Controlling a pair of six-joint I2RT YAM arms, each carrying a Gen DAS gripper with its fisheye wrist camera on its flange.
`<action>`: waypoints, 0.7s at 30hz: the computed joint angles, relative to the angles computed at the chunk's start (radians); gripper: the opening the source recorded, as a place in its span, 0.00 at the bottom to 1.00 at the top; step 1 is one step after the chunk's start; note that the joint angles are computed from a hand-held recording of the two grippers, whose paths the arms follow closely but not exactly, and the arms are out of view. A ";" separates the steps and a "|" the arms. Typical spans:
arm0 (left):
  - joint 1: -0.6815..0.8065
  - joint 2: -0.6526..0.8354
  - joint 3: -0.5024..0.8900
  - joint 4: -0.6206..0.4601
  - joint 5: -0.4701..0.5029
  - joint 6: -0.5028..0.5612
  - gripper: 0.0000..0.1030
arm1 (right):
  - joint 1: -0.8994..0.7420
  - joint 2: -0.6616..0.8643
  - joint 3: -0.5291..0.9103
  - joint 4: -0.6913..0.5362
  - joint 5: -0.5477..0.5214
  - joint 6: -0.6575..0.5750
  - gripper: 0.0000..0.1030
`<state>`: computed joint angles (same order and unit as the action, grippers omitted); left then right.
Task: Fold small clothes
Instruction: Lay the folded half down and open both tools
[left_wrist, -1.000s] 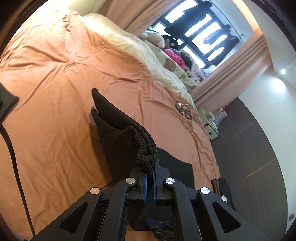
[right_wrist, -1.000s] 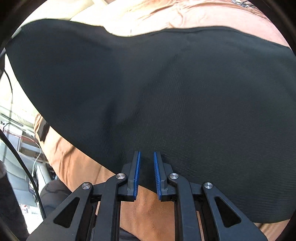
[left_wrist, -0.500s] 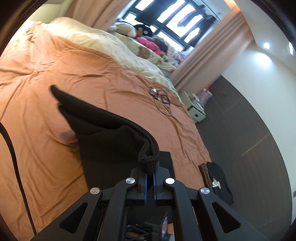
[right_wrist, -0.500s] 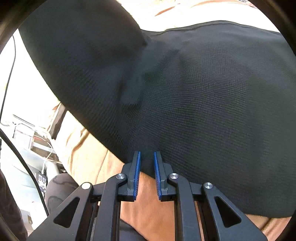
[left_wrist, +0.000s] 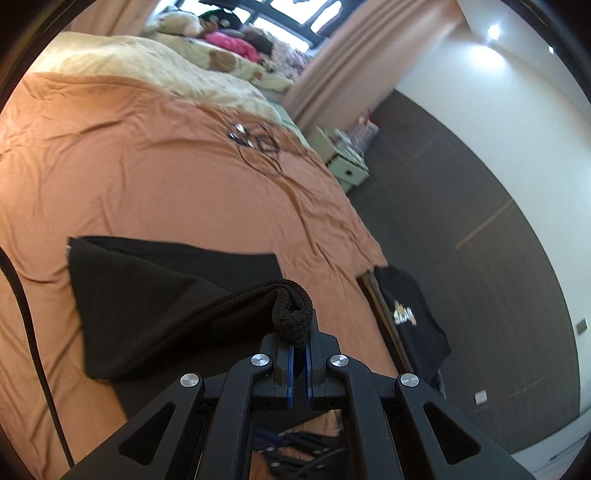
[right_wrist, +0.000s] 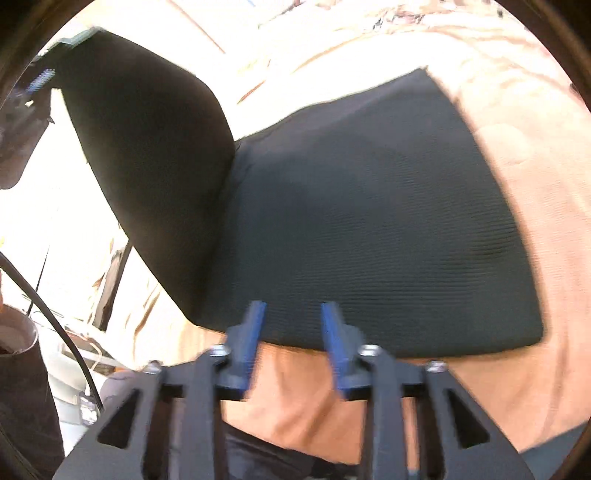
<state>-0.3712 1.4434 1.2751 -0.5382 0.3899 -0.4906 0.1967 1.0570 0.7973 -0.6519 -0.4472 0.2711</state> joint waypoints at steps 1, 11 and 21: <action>-0.016 0.013 0.000 0.003 -0.003 0.000 0.04 | -0.034 -0.035 -0.005 -0.026 -0.009 -0.025 0.60; -0.176 0.137 -0.002 0.060 -0.003 -0.005 0.04 | -0.274 -0.216 -0.035 -0.228 -0.082 -0.166 0.61; -0.214 0.218 0.014 -0.010 0.004 0.029 0.38 | -0.277 -0.320 -0.041 -0.308 -0.053 -0.154 0.61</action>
<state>-0.5852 1.6614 1.2887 -0.5478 0.3940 -0.4616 -0.0805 0.7371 0.7558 -0.9594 -0.5007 0.1169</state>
